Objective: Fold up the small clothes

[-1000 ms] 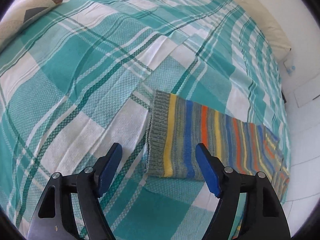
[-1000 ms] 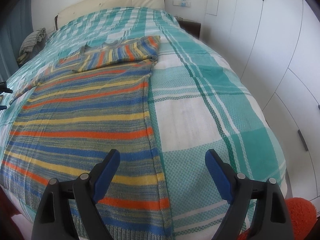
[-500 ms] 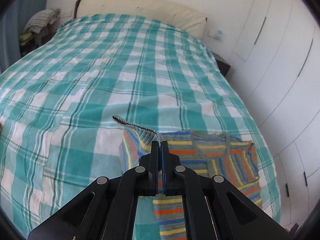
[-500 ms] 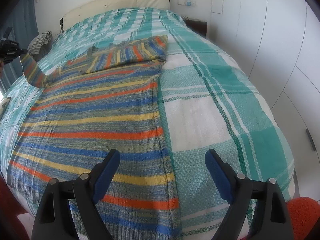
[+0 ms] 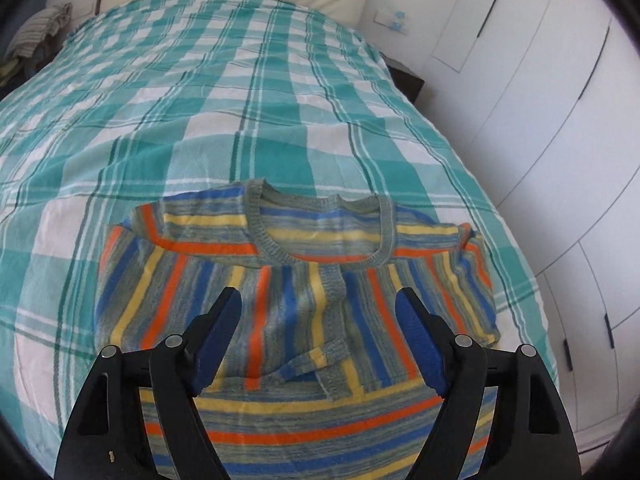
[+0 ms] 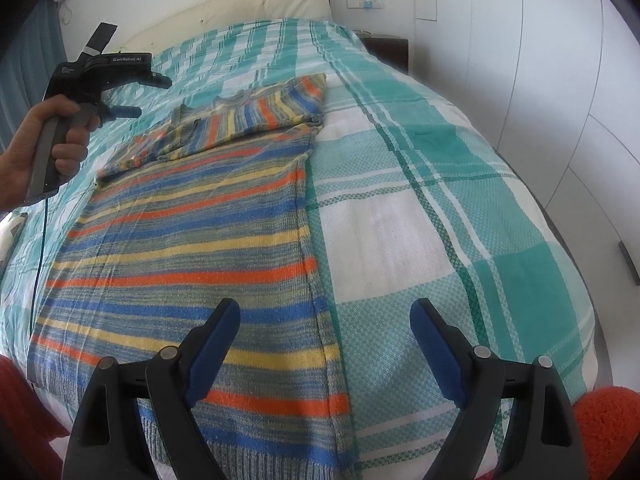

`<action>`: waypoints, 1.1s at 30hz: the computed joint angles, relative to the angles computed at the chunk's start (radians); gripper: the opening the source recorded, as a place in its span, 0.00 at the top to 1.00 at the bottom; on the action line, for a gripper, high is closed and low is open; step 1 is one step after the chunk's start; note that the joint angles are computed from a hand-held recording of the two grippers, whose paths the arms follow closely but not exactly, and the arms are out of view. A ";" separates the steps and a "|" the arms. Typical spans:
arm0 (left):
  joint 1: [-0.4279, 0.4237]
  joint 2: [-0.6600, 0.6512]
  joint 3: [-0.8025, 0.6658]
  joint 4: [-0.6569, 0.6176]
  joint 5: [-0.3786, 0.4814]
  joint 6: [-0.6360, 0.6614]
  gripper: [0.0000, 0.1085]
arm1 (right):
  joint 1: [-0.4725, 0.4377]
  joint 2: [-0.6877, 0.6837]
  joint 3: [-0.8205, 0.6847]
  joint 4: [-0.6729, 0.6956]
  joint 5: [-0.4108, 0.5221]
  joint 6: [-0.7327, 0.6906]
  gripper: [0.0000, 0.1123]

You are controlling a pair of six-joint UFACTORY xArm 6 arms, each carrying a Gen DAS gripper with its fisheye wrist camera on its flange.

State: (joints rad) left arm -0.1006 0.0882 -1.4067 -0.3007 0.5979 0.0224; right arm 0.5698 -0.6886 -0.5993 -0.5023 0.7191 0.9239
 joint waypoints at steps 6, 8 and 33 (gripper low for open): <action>0.089 0.071 0.020 0.278 0.070 -0.201 0.21 | -0.019 0.019 0.004 0.060 -0.025 -0.037 0.23; 0.083 0.069 0.087 0.363 0.050 -0.177 0.21 | -0.018 0.019 0.003 0.056 -0.024 -0.035 0.23; 0.347 -0.874 0.949 -0.005 0.019 0.106 0.14 | 0.040 0.021 -0.024 -0.080 0.042 0.064 0.23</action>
State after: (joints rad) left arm 0.2463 -0.7856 -0.4582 -0.3060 0.6171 0.1285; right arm 0.6095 -0.6674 -0.6231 -0.5824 0.7612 0.9883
